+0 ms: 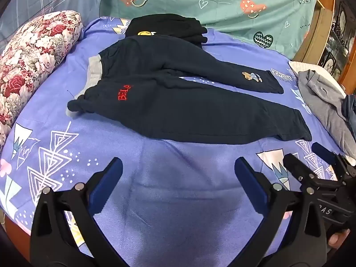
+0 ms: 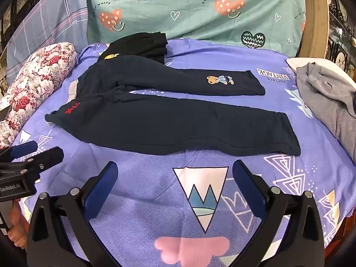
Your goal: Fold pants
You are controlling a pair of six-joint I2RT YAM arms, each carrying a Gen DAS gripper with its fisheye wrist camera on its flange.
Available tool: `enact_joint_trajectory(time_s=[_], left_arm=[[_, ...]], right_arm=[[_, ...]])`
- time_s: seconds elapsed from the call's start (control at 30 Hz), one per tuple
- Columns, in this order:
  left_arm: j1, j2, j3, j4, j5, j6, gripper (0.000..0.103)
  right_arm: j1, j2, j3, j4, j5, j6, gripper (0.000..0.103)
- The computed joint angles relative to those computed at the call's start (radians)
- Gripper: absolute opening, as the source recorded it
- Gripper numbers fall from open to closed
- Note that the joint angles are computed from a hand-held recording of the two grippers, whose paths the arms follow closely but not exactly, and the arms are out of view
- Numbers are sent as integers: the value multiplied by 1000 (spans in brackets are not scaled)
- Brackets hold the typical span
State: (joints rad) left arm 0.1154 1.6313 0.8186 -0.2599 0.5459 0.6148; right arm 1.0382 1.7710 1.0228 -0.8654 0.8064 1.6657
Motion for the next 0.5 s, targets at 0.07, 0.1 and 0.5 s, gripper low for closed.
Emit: enact_joint_trajectory(time_s=[0.07, 0.1, 0.5], left_arm=[[-4, -1, 0, -8, -7, -5, 101], [-8, -5, -4, -9, -13, -7, 101], [-1, -11, -16, -7, -2, 4, 101]], right_arm=[[5, -4, -1, -6, 5, 6, 102], [9, -6, -1, -14, 8, 13, 102], [16, 1, 7, -20, 8, 15, 102]])
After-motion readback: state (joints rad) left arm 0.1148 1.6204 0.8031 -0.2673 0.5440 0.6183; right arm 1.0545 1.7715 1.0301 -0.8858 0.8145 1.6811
